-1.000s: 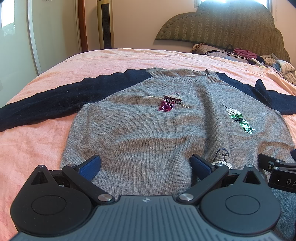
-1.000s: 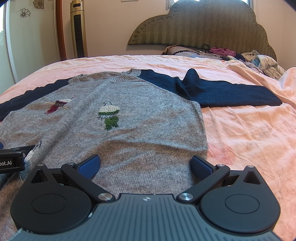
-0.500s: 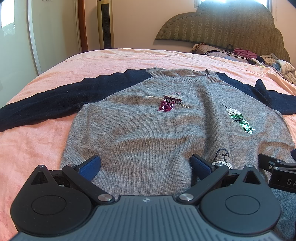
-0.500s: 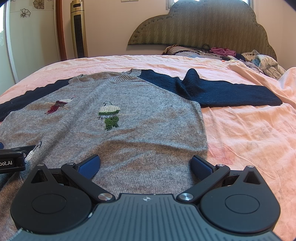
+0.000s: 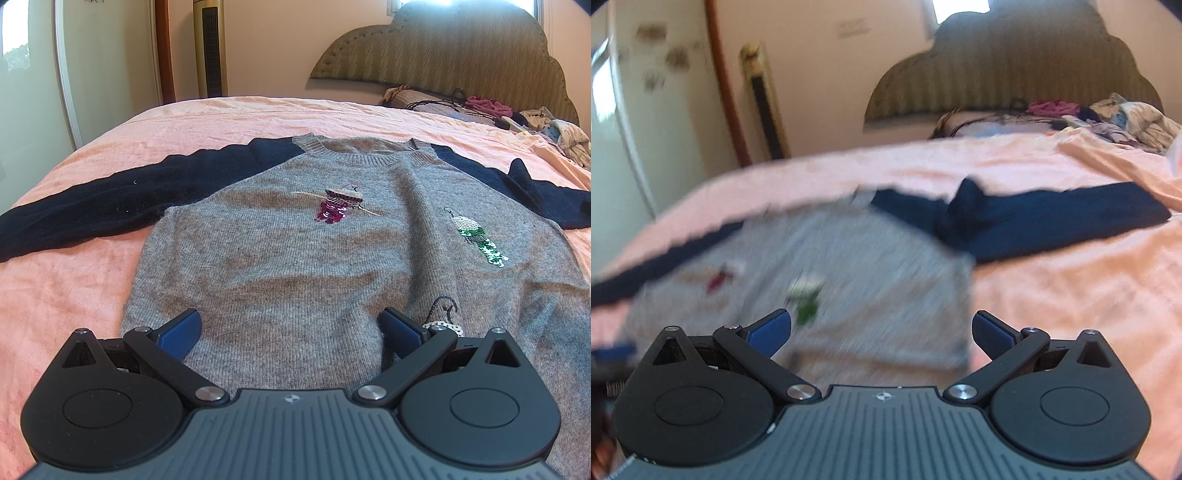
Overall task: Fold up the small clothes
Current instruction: 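Grasp the navy sleeve cuff with the right gripper and fold it across the sweater body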
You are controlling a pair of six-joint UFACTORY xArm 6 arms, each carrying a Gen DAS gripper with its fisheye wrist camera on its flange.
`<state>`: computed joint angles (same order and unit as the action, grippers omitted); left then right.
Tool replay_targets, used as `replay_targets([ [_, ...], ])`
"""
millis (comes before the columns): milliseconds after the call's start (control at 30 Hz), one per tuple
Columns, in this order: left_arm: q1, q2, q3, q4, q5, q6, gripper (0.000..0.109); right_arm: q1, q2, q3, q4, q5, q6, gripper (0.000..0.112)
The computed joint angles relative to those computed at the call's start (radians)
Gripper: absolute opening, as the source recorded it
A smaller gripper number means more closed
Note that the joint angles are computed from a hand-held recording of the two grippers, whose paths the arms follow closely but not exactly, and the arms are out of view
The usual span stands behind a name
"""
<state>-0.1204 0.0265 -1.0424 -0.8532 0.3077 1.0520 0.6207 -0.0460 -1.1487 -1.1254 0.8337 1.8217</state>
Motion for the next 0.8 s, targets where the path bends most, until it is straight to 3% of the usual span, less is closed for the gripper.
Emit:
replay_targets([
  [167,0.0,0.0,0.001,-0.001,-0.001,0.001,0.103,-0.267,-0.266,0.25,-0.134,-0.2,0.293,0.103],
  [300,0.0,0.0,0.001,-0.002,-0.001,0.001,0.103,-0.527,-0.362,0.377,-0.08,-0.368,0.435,0.103],
  [433,-0.001,-0.001,0.001,-0.003,-0.001,0.001,0.103,-0.649,-0.373,0.436,-0.087,-0.386,0.568,0.103],
  [567,-0.001,-0.001,0.001,-0.003,-0.001,0.002,0.103,-0.742,-0.323,0.445,-0.264,-0.498,0.789,0.097],
  [667,0.0,0.0,0.001,-0.002,-0.001,0.001,0.103,-0.745,-0.258,0.394,-0.295,-0.489,0.769,0.094],
  [700,0.0,-0.001,0.001,-0.002,-0.001,0.002,0.103,-0.741,-0.237,0.376,-0.299,-0.476,0.76,0.092],
  [800,0.0,0.0,0.001,-0.003,0.0,0.002,0.103,-0.748,-0.162,0.309,-0.211,-0.455,0.608,0.052],
])
